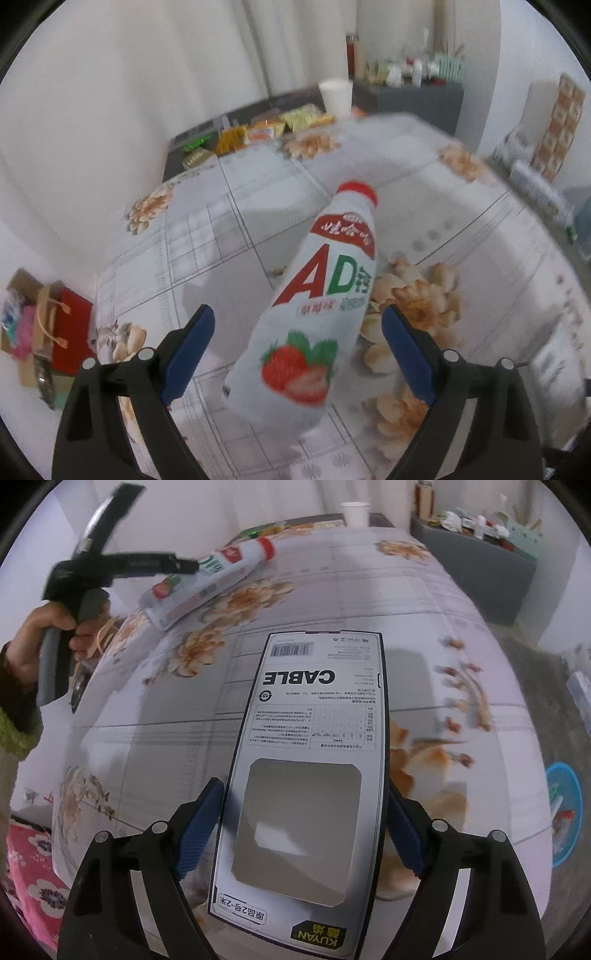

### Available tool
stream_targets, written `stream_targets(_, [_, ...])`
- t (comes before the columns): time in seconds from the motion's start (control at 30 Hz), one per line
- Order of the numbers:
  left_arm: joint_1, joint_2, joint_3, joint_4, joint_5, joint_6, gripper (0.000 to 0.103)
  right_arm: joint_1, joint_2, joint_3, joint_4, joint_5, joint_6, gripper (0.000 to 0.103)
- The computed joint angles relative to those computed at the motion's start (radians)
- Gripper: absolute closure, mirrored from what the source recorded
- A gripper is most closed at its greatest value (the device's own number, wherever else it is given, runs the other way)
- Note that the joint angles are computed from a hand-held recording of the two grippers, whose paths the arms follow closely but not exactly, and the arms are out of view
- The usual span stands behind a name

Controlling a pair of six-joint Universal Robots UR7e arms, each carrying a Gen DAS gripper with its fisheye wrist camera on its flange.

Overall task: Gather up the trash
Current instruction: 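Grasp the white CABLE box with the right gripper while the left gripper grasps the AD milk bottle, then lift the AD bottle with the left gripper toward the right gripper holding the CABLE box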

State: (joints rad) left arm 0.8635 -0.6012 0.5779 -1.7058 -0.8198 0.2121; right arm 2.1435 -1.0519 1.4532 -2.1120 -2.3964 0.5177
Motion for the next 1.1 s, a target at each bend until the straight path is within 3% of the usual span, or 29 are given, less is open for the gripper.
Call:
stream_targets(0.07, [0.003,0.031,-0.043,0.046,0.028,-0.015,0.014,-0.001,-0.015,0.012,0.0,-0.005,0.008,0.025])
stream_targets(0.13, [0.011,0.058,-0.095,0.087,0.015,-0.035,0.031,-0.001,-0.028,0.028,-0.011,-0.007,0.012,0.025])
stream_targets(0.37, [0.0,0.009,-0.032,0.1,-0.004,-0.118,0.043,-0.002,-0.052,0.066,-0.055,-0.005,0.003,0.025])
stream_targets(0.47, [-0.013,-0.078,0.071,0.151,-0.071,-0.18,0.045,-0.004,-0.061,0.076,-0.063,0.002,0.002,0.025])
stream_targets(0.63, [-0.052,-0.284,0.354,0.163,-0.162,-0.229,0.046,-0.002,-0.076,0.091,-0.06,0.009,0.0,0.025])
stream_targets(0.87, [-0.127,-0.512,0.67,0.123,-0.232,-0.307,0.046,0.008,-0.094,0.121,-0.073,0.013,0.004,0.025])
stream_targets(1.0, [-0.153,-0.572,0.757,0.093,-0.254,-0.339,0.046,0.011,-0.099,0.127,-0.068,0.018,0.01,0.025])
stream_targets(1.1, [-0.16,-0.567,0.755,0.111,-0.248,-0.341,0.042,0.006,-0.099,0.127,-0.072,0.026,0.004,0.025])
